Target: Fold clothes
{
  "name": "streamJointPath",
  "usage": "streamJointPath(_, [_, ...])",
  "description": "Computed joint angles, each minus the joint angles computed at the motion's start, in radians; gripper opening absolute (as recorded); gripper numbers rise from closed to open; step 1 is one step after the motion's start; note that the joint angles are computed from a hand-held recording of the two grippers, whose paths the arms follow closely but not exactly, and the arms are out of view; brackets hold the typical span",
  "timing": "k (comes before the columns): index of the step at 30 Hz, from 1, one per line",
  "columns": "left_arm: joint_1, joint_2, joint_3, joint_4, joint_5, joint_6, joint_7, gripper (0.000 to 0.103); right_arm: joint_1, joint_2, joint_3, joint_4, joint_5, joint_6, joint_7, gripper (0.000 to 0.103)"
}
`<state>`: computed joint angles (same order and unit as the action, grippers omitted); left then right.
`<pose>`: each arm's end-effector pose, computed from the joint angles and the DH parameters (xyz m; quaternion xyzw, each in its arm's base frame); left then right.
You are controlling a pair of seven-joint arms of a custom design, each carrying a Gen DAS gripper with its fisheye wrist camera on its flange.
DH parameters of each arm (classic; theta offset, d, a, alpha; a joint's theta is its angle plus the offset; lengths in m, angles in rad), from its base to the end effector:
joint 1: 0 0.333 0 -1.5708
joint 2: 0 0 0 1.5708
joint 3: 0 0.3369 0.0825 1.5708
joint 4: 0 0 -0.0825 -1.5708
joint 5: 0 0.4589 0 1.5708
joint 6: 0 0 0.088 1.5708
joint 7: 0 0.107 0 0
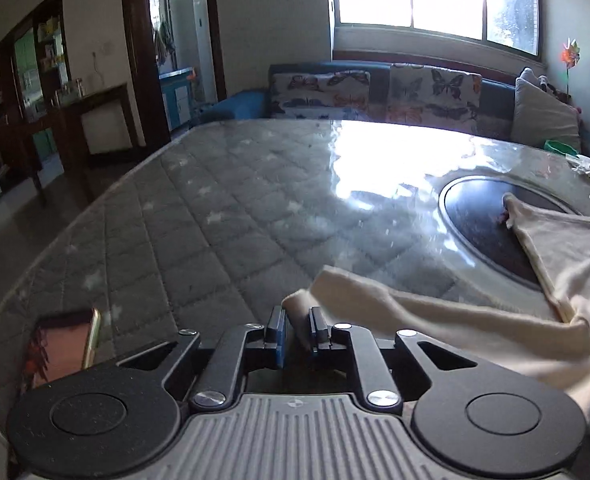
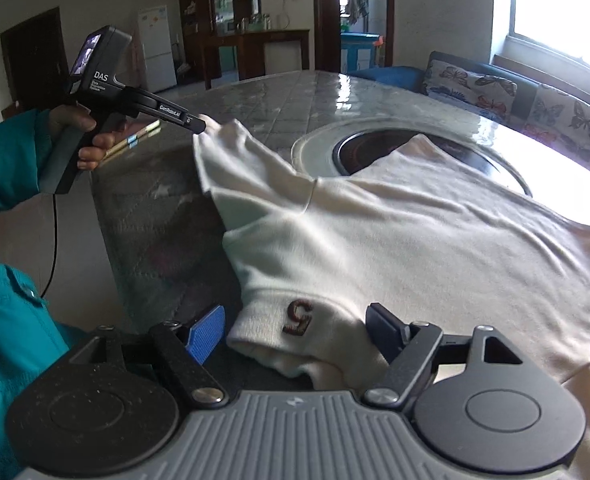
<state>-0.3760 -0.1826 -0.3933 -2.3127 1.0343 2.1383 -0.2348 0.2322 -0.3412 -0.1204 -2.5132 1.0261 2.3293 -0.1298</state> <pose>0.4219 -0.3602 0.4121 -0.7549 0.4805 -0.2033 0.3973 0.4937 0.0709 0.4009 -0.8926 0.2012 -0.0635 0.3984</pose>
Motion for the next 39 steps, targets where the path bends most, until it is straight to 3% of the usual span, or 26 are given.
streamJointPath(3, [0.002, 0.026, 0.006, 0.048, 0.046, 0.055, 0.032, 0.03, 0.0, -0.002, -0.007, 0.007, 0.023, -0.012, -0.002, 0.079])
streamJointPath(9, [0.008, 0.204, 0.057, 0.225, 0.118, 0.287, 0.142, 0.032, -0.006, 0.008, -0.003, 0.017, 0.041, -0.005, 0.006, 0.079])
streamJointPath(19, [-0.082, 0.517, 0.189, 0.552, 0.075, 0.333, 0.365, 0.031, -0.033, 0.025, -0.015, 0.035, 0.086, 0.017, 0.035, 0.08])
streamJointPath(22, [-0.107, 0.573, 0.223, 0.614, 0.042, 0.325, 0.427, 0.019, -0.044, 0.032, -0.017, 0.038, 0.083, 0.014, 0.042, 0.081])
streamJointPath(24, [-0.126, 0.601, 0.245, 0.645, 0.025, 0.313, 0.469, 0.008, -0.051, 0.038, -0.017, 0.041, 0.076, 0.01, 0.049, 0.081])
streamJointPath(28, [-0.17, 0.638, 0.287, 0.691, 0.058, 0.281, 0.497, 0.004, -0.064, 0.051, -0.015, 0.044, 0.06, -0.002, 0.068, 0.081])
streamJointPath(36, [-0.205, 0.683, 0.329, 0.741, 0.112, 0.263, 0.485, 0.004, -0.083, 0.056, -0.015, 0.036, 0.036, -0.016, 0.079, 0.083])
streamJointPath(39, [-0.203, 0.676, 0.326, 0.739, 0.104, 0.258, 0.49, 0.009, -0.083, 0.036, -0.016, 0.023, 0.044, -0.007, 0.077, 0.083])
